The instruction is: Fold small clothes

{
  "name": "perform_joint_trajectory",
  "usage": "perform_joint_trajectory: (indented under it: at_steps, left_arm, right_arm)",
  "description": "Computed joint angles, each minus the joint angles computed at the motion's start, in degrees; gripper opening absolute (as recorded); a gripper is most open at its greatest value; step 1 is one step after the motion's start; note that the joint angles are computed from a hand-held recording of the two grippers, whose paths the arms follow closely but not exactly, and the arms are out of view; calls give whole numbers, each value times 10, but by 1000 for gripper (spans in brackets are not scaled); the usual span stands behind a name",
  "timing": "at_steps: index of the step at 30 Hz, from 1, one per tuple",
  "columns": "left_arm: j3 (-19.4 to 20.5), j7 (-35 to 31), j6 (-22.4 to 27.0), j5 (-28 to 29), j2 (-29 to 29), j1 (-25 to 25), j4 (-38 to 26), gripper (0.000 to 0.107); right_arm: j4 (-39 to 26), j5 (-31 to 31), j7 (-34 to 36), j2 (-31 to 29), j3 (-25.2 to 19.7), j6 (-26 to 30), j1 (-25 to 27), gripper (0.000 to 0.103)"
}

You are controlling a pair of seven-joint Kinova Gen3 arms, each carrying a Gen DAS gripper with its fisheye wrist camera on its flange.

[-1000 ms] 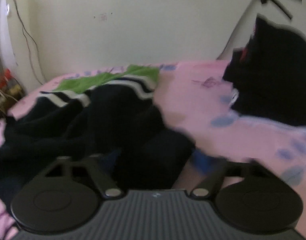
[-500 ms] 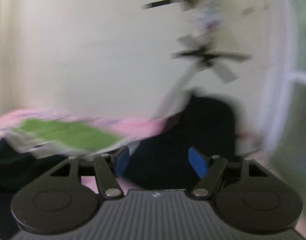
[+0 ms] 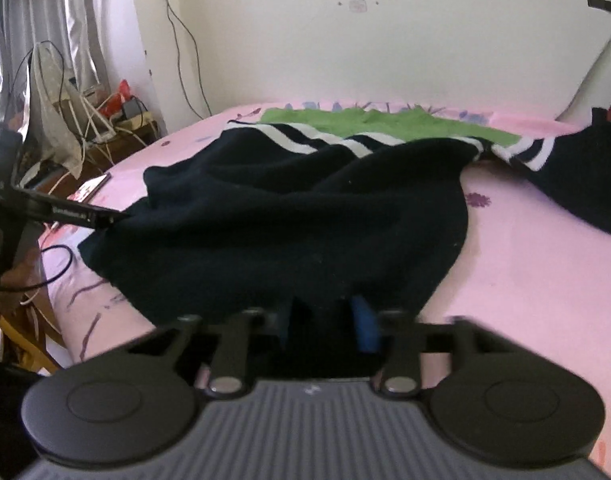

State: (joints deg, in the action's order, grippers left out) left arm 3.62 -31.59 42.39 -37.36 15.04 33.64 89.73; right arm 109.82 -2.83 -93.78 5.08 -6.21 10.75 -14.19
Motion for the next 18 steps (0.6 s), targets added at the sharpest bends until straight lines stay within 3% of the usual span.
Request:
perform_joint_trajectory:
  at_steps: [2, 4, 7, 10, 12, 14, 15, 17, 18]
  left_arm:
    - [14, 7, -5, -7, -7, -9, 7, 11]
    - [53, -13, -24, 23, -27, -56, 19, 11]
    - [111, -83, -79, 93, -85, -136, 62, 11]
    - [151, -152, -79, 143, -117, -176, 80, 17]
    - [129, -170, -68, 139, -118, -153, 79, 31]
    - [76, -150, -79, 122, -121, -113, 87, 43]
    - [56, -127, -87, 114, -121, -102, 91, 43]
    - [45, -82, -108, 106, -124, -112, 103, 43]
    - [43, -63, -114, 98, -126, -116, 108, 43]
  right_arm:
    - [-13, -47, 28, -7, -40, 19, 49, 4]
    - [-26, -92, 75, -36, -64, 59, 86, 3]
    - [-36, -116, 133, -97, -31, 128, 76, 3]
    - [-41, -68, 124, -123, 34, 198, 7, 3]
    - [-52, -25, 100, -115, 77, 245, -45, 5]
    - [-77, 21, 82, -102, 96, 273, -64, 11]
    - [-90, 40, 63, -95, 94, 273, -57, 16]
    - [-112, 48, 25, -82, 58, 246, -15, 46]
    - [-129, 39, 19, -69, 33, 225, 8, 46]
